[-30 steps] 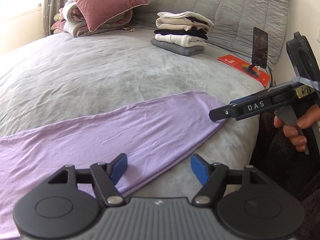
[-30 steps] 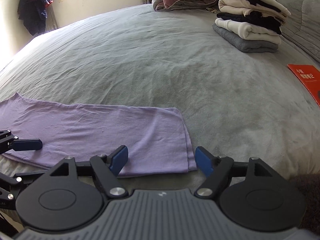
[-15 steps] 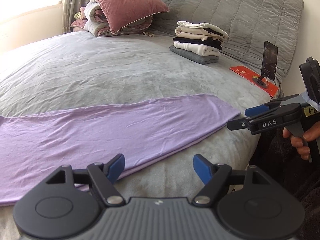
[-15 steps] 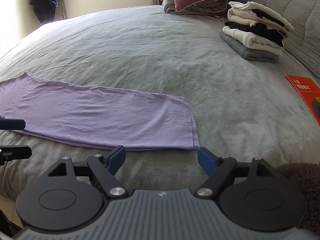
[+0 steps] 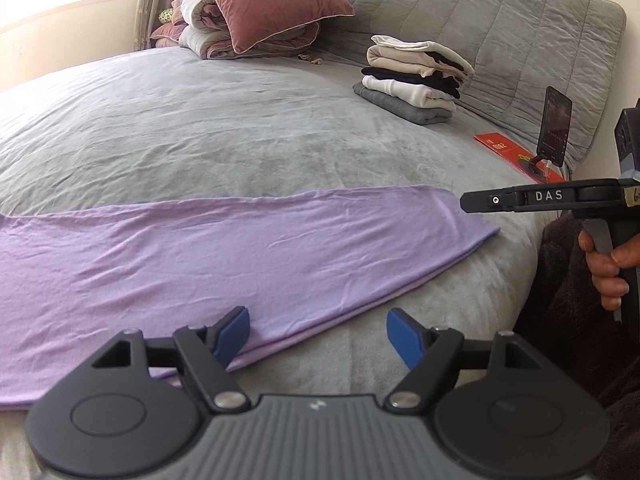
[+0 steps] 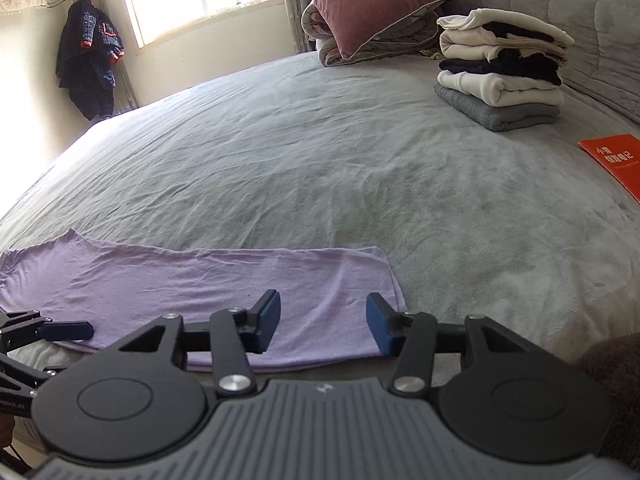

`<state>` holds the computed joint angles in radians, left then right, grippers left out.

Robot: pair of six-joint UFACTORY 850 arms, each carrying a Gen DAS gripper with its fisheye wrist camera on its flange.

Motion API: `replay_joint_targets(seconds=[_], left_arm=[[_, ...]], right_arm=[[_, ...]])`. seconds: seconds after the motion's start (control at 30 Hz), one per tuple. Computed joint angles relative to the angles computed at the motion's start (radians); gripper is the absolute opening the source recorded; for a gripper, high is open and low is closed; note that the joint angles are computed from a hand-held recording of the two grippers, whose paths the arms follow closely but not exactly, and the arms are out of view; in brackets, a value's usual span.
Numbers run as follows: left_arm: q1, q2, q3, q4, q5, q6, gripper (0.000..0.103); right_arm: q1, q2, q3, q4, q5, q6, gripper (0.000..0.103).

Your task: Fold clothes

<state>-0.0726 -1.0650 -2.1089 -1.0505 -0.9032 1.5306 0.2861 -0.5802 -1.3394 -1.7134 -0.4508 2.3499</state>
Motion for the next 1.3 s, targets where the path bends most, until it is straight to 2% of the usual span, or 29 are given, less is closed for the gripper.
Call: replay_joint_targets(seconds=[0.03, 0.13, 0.23, 0.37, 0.4, 0.43, 0.53, 0.7, 0.8, 0.93, 1.0, 1.07, 1.1, 1.13, 1.2, 1.3], left_arm=[[0.0, 0.001, 0.003, -0.002, 0.001, 0.009, 0.077], [0.002, 0.01, 0.023, -0.011, 0.009, 0.049, 0.078], [0.001, 0.022, 0.048, -0.02, 0.023, 0.096, 0.079], [-0.002, 0.031, 0.061, -0.016, 0.035, 0.126, 0.081], [-0.003, 0.029, 0.056, -0.013, 0.033, 0.12, 0.081], [-0.003, 0.026, 0.051, -0.011, 0.03, 0.111, 0.081], [-0.002, 0.015, 0.029, -0.009, 0.013, 0.077, 0.081], [0.001, -0.001, 0.003, -0.007, -0.008, 0.039, 0.081], [0.003, 0.004, 0.013, -0.011, -0.006, 0.047, 0.081], [0.007, 0.01, 0.024, -0.016, -0.007, 0.063, 0.081], [0.009, 0.007, 0.017, -0.017, -0.015, 0.066, 0.081], [0.009, 0.002, 0.004, -0.02, -0.024, 0.058, 0.081], [0.009, -0.001, -0.003, -0.022, -0.027, 0.049, 0.081], [0.008, -0.005, -0.011, -0.024, -0.032, 0.037, 0.081], [0.008, -0.014, -0.028, -0.029, -0.041, 0.017, 0.081], [0.009, -0.014, -0.029, -0.035, -0.04, 0.02, 0.081]], right_arm=[[-0.002, -0.013, -0.008, -0.041, 0.008, 0.031, 0.011], [-0.01, -0.038, -0.009, -0.152, 0.033, 0.129, 0.008], [0.002, -0.046, -0.006, -0.032, -0.025, 0.01, 0.002], [0.008, -0.006, 0.047, 0.076, -0.123, -0.029, 0.002], [0.006, 0.005, 0.06, 0.09, -0.134, -0.019, 0.005], [0.003, 0.013, 0.068, 0.08, -0.133, 0.002, 0.014], [-0.004, 0.033, 0.087, 0.032, -0.127, 0.073, 0.018], [-0.006, -0.022, 0.001, -0.029, -0.079, 0.011, 0.018], [-0.017, -0.084, -0.071, 0.006, -0.057, -0.07, 0.018], [-0.04, -0.103, -0.077, 0.023, -0.111, -0.047, 0.013], [-0.047, -0.083, -0.056, 0.061, -0.131, -0.037, 0.019], [-0.05, -0.058, -0.025, 0.056, -0.124, 0.005, 0.02], [-0.049, -0.047, -0.013, 0.056, -0.123, 0.018, 0.026], [-0.046, -0.041, -0.007, 0.059, -0.125, 0.022, 0.041], [-0.037, -0.034, -0.002, 0.07, -0.13, 0.01, 0.05], [-0.021, -0.034, -0.017, 0.142, -0.135, -0.096, 0.053]])
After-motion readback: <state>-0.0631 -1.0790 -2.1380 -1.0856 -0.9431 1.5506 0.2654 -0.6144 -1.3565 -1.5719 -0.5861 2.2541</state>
